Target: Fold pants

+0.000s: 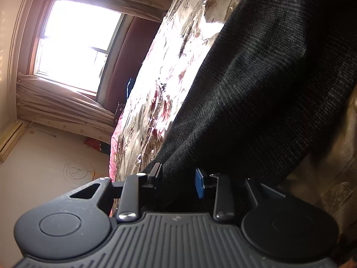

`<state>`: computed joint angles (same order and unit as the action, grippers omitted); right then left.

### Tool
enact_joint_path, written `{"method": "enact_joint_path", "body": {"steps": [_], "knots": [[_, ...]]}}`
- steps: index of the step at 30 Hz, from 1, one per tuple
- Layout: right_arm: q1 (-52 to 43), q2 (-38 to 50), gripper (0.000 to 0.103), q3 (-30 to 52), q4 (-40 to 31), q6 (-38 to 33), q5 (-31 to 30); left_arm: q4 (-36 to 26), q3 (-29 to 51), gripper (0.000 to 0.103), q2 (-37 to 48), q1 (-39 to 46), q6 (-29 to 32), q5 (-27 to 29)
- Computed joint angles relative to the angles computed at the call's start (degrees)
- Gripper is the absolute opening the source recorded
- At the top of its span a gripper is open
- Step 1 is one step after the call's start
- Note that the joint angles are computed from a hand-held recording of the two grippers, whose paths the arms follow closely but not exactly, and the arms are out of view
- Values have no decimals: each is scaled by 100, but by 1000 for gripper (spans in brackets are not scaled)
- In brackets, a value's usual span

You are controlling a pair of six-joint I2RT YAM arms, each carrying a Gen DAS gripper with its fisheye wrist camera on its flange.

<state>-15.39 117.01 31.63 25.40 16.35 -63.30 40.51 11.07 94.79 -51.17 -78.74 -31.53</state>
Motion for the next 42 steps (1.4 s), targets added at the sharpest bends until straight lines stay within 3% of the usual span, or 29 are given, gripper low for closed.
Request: {"method": "enact_joint_path", "body": {"steps": [3, 5, 10, 11, 12, 14, 16, 17, 21, 23, 26, 31, 34, 37, 42], "knots": [[-68, 31, 34, 31, -331, -152, 53, -167, -185, 21, -456, -162, 174, -99], [-80, 151, 42, 70, -338, 25, 81, -298, -275, 21, -711, -294, 166, -178], [97, 303, 42, 20, 333, 638, 184, -614, -366, 21, -1348, -444, 341, -265], [144, 258, 35, -5, 417, 691, 225, -692, -374, 21, -1453, -467, 394, -281], [180, 158, 10, -40, 425, 663, 291, -868, -397, 21, -1640, -514, 453, -277], [130, -54, 5, -59, 117, 452, 382, -1105, -416, 21, -1882, -469, 705, 47], [51, -277, 5, -109, -156, 183, 481, -1777, -249, 21, -2080, -641, 973, 184], [13, -381, 5, -135, -273, 51, 505, -2403, -26, 22, -2117, -894, 1124, 54], [-99, -669, 5, -104, -818, -228, 419, -4834, 1225, 24, -1284, -1905, 1385, -993], [-29, -793, 5, -102, -852, -147, 422, -5251, 1599, 27, -819, -2048, 1636, -1347], [33, -854, 5, -63, -817, -54, 414, -5330, 2014, 34, -144, -1914, 2172, -1836], [60, -781, 5, 95, -995, -120, 469, -4406, 2052, 34, 267, -1464, 3156, -1630], [36, -748, 5, 206, -1186, -246, 439, -4497, 1997, 34, 30, -1926, 3119, -1932], [135, -897, 5, 170, -1235, -234, 518, -4990, 2320, 35, 292, -2074, 3110, -2070], [153, -1008, 5, 150, -1320, -199, 563, -4520, 2612, 35, 1086, -1620, 3694, -1851]]}}
